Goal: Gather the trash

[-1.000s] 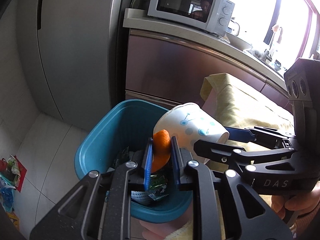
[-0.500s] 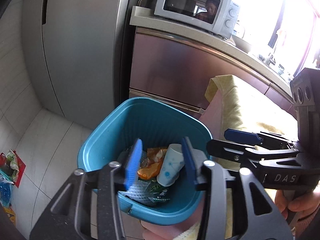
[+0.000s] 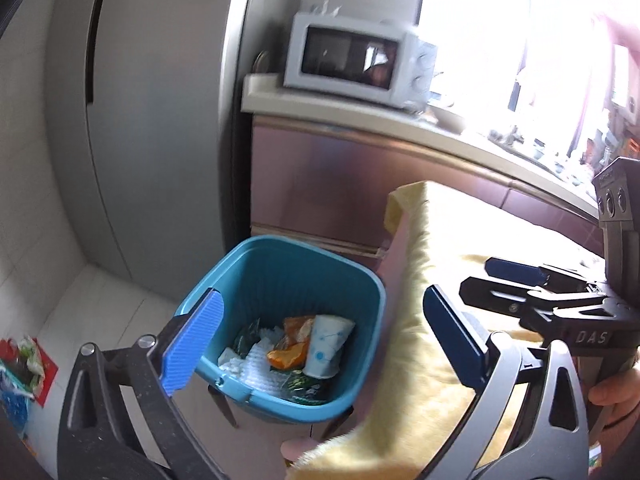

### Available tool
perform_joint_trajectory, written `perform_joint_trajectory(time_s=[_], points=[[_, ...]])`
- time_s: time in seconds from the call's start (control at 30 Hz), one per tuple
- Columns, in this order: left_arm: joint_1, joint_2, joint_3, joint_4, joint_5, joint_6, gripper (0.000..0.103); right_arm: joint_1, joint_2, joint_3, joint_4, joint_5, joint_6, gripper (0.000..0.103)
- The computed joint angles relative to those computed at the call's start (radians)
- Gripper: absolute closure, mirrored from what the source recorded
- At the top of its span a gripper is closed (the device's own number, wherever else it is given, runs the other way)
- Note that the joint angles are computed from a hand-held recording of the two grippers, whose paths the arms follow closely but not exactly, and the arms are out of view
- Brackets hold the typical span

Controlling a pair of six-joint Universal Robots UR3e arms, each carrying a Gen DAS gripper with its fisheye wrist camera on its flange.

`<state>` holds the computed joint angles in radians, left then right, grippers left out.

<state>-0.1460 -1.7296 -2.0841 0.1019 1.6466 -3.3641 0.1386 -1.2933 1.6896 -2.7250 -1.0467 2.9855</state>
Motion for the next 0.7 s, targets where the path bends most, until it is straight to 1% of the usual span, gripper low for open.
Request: perform_joint_trajectory(time_s=[0.03, 0.13, 0.17, 0.23, 0.33, 0.43, 0.5, 0.6, 0.63, 0.7], points=[[-0.027, 0.002, 0.0, 0.01, 0.027, 0.006, 0.005, -0.009, -0.04, 0.058, -0.053, -0.014, 0.006, 0.022], [-0.112, -0.006, 0.016, 0.036, 0.116, 0.014, 0.005, -0.048, -0.157, 0.238, -0.207, -0.043, 0.029, 0.015], [-0.137, -0.01, 0.02, 0.048, 0.14, 0.013, 0.005, -0.061, -0.193, 0.291, -0.245, -0.053, 0.035, 0.014], [-0.186, -0.019, 0.027, 0.082, 0.182, 0.008, 0.005, -0.086, -0.259, 0.389, -0.321, -0.083, 0.05, 0.008], [-0.246, -0.038, 0.04, 0.138, 0.221, 0.005, 0.005, -0.11, -0.343, 0.511, -0.426, -0.152, 0.071, 0.007], [-0.3, -0.063, 0.062, 0.176, 0.252, -0.012, 0.005, -0.146, -0.424, 0.608, -0.496, -0.189, 0.092, 0.007], [-0.339, -0.085, 0.085, 0.194, 0.281, -0.024, 0.005, -0.197, -0.487, 0.684, -0.544, -0.173, 0.082, 0.007], [-0.383, -0.116, 0.12, 0.205, 0.311, -0.035, 0.005, -0.255, -0.577, 0.78, -0.588, -0.186, 0.072, 0.007], [-0.401, -0.129, 0.138, 0.203, 0.33, -0.034, 0.005, -0.288, -0.617, 0.815, -0.592, -0.167, 0.069, 0.007], [-0.438, -0.16, 0.171, 0.214, 0.373, -0.027, 0.005, -0.372, -0.711, 0.87, -0.541, -0.092, 0.046, 0.007]])
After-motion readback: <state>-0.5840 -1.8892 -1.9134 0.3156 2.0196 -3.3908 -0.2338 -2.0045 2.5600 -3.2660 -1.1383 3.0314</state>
